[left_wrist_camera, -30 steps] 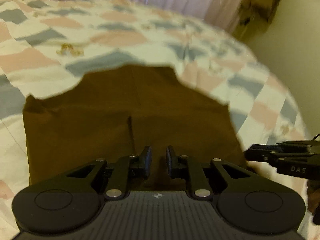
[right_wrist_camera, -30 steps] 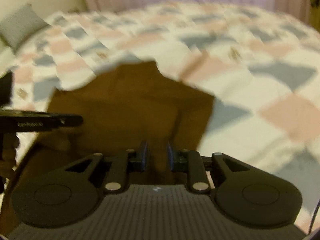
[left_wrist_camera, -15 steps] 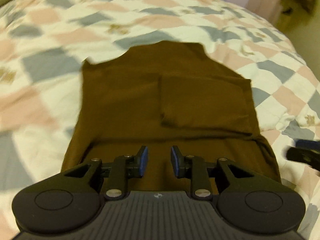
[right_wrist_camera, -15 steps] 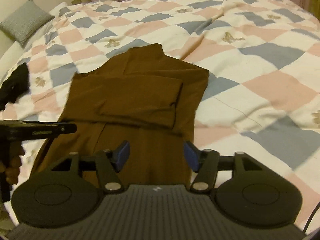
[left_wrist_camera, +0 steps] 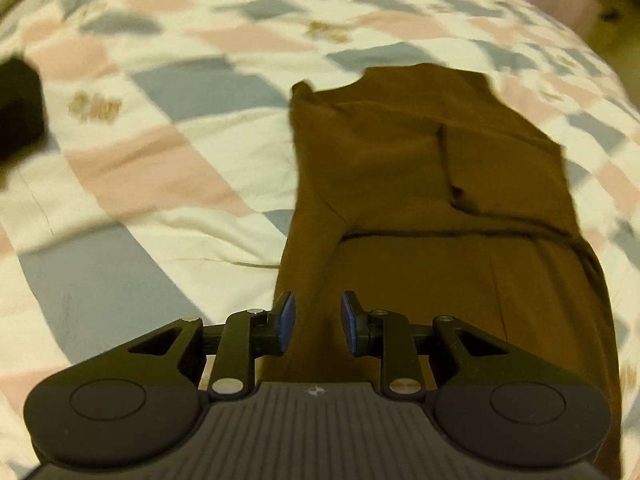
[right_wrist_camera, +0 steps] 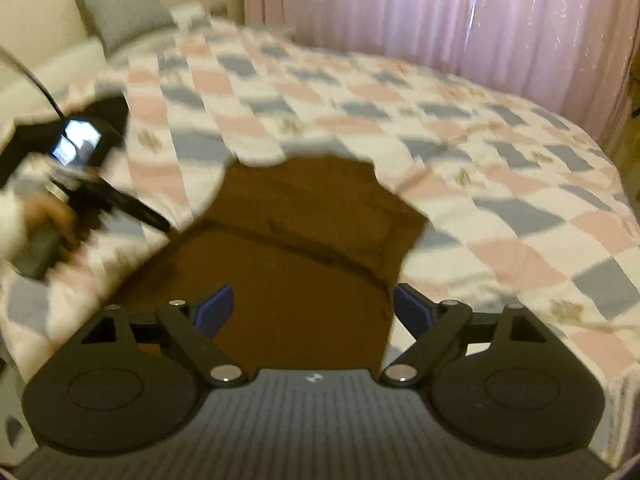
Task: Fold clothes
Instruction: 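Grasp the brown shirt hem with both grippers and lift it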
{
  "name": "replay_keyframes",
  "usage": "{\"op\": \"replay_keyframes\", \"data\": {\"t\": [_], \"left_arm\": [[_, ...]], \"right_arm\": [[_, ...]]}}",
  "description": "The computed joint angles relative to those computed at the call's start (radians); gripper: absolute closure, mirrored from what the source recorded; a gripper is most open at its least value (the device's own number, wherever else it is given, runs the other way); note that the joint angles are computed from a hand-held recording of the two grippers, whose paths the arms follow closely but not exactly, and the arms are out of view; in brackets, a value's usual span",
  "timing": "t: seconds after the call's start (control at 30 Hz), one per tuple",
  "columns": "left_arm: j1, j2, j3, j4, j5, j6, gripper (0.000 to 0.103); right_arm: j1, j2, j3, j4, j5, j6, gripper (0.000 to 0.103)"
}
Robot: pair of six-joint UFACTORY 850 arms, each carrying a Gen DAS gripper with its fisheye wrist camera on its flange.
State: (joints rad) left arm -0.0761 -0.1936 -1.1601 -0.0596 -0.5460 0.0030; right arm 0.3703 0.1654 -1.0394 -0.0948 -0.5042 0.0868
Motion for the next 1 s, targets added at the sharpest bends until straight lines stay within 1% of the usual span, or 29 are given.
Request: {"op": "replay_keyframes", "data": {"t": [0.07,0.1,0.13,0.23,0.3,0.4,0.5,0.6,0.67,0.77,0.93,1.0], "left_arm": [[-0.007,0.065,0.058,0.051,-0.005,0.027,0.076],[-0.01,0.1,0.088,0.069,-0.01,0.039,0.076],[-0.012,0.137,0.122,0.064,-0.014,0.06,0.076],[-0.04,0.268,0.242,0.077,-0.018,0.1,0.076],[-0.074,0.359,0.33,0.122,-0.015,0.111,0.075],[-0.131,0.488,0.453,0.212,-0.017,0.13,0.074],[-0.221,0.603,0.573,0.45,-0.023,0.062,0.072],[-0.302,0.685,0.669,0.612,-0.044,0.048,0.071],[-0.348,0.711,0.716,0.725,-0.044,0.01,0.067],[-0.385,0.7,0.759,0.897,-0.04,-0.066,0.066],[-0.392,0.687,0.815,1.096,-0.03,-0.053,0.066],[-0.387,0.681,0.837,1.176,-0.004,-0.044,0.064]], "right_arm": [[-0.005,0.0,0.038,0.011,-0.019,-0.025,0.028],[-0.008,0.002,0.06,0.017,-0.029,-0.041,0.035],[-0.011,0.006,0.084,0.026,-0.034,-0.063,0.038],[-0.015,0.045,0.173,0.077,-0.009,-0.193,0.039],[0.001,0.083,0.235,0.051,-0.005,-0.265,0.039],[0.02,0.167,0.333,0.044,0.017,-0.432,0.039],[0.036,0.246,0.425,0.03,0.033,-0.596,0.039],[0.046,0.297,0.49,-0.011,0.051,-0.689,0.039],[0.054,0.31,0.519,-0.092,0.07,-0.661,0.039],[0.075,0.325,0.553,-0.242,0.083,-0.564,0.039],[0.099,0.361,0.599,-0.393,0.101,-0.479,0.036],[0.107,0.363,0.617,-0.477,0.123,-0.435,0.036]]}}
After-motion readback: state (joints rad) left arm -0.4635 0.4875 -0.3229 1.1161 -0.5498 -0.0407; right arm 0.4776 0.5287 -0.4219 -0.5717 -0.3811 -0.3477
